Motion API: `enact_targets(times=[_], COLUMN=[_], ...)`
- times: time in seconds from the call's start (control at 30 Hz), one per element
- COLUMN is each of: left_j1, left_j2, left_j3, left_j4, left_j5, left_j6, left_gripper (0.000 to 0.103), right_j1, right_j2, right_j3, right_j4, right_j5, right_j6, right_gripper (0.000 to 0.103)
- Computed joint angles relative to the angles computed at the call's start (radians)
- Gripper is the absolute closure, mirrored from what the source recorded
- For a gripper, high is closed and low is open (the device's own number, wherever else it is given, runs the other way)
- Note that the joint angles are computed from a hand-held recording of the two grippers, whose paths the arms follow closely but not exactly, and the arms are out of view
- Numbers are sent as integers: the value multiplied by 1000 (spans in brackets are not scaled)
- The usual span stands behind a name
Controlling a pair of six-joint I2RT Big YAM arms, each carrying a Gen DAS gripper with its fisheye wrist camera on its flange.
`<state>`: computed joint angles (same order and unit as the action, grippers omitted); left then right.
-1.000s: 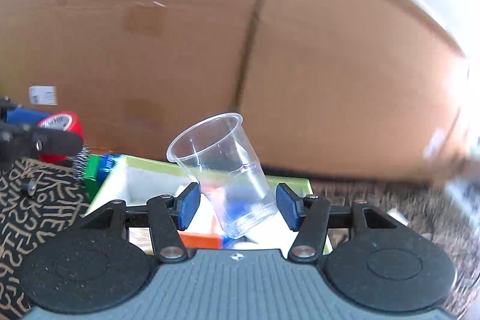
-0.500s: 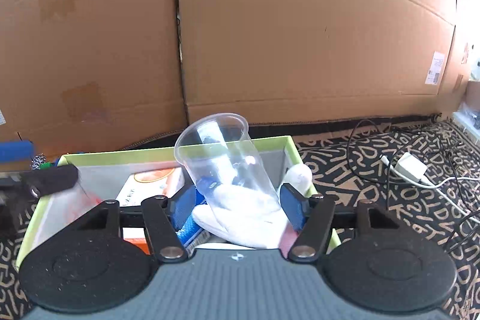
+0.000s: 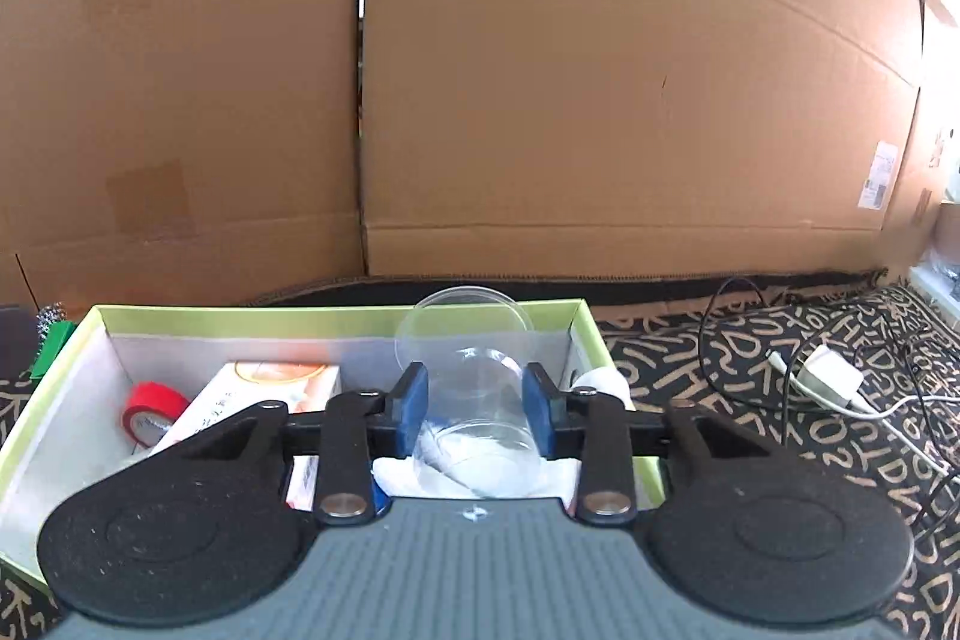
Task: Organize objects
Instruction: 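Carry the tape roll and clear cup to the shoebox and release both, then grasp the steel wool scrubber with the left tool while the right tool grasps the green box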
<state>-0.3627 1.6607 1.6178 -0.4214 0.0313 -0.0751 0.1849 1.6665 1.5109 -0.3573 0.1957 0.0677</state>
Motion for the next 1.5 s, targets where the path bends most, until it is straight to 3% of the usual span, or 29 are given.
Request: enact_targets(times=[0.07, 0.27, 0.5, 0.7, 0.97, 1.1, 1.2, 1.27, 1.43, 1.5], left_j1=[5, 33, 100, 182, 306, 338, 346, 347, 335, 328], left_j2=[-18, -114, -260, -352, -365, -340, -299, -259, -152, -110], left_j3=[-16, -106, -257, -367, -418, -404, -370, -331, -222, -177], left_j4=[6, 22, 19, -1, -40, -36, -37, -40, -49, -58], left_j5=[-3, 4, -5, -13, -3, 5, 5, 12, 19, 21], left_j6=[6, -6, -4, -1, -26, -35, -29, -37, -24, -9], left_gripper=[0, 0, 0, 0, 0, 0, 0, 0, 0, 0], right_j1=[-1, 52, 156, 251, 354, 385, 380, 371, 360, 351], right_j2=[-23, -170, -267, -260, -112, -1, 102, 159, 260, 285], right_j3=[-9, -151, -247, -265, -152, -47, 89, 175, 318, 350], right_j4=[-13, 124, 151, 148, 76, 77, 14, -34, -121, -157], right_j5=[-25, -5, -27, -86, -115, -20, 62, 74, 136, 131], right_j6=[10, -46, -79, -85, -76, -119, -110, -106, -114, -109], right_gripper=[46, 27, 23, 23, 27, 36, 39, 45, 46, 52])
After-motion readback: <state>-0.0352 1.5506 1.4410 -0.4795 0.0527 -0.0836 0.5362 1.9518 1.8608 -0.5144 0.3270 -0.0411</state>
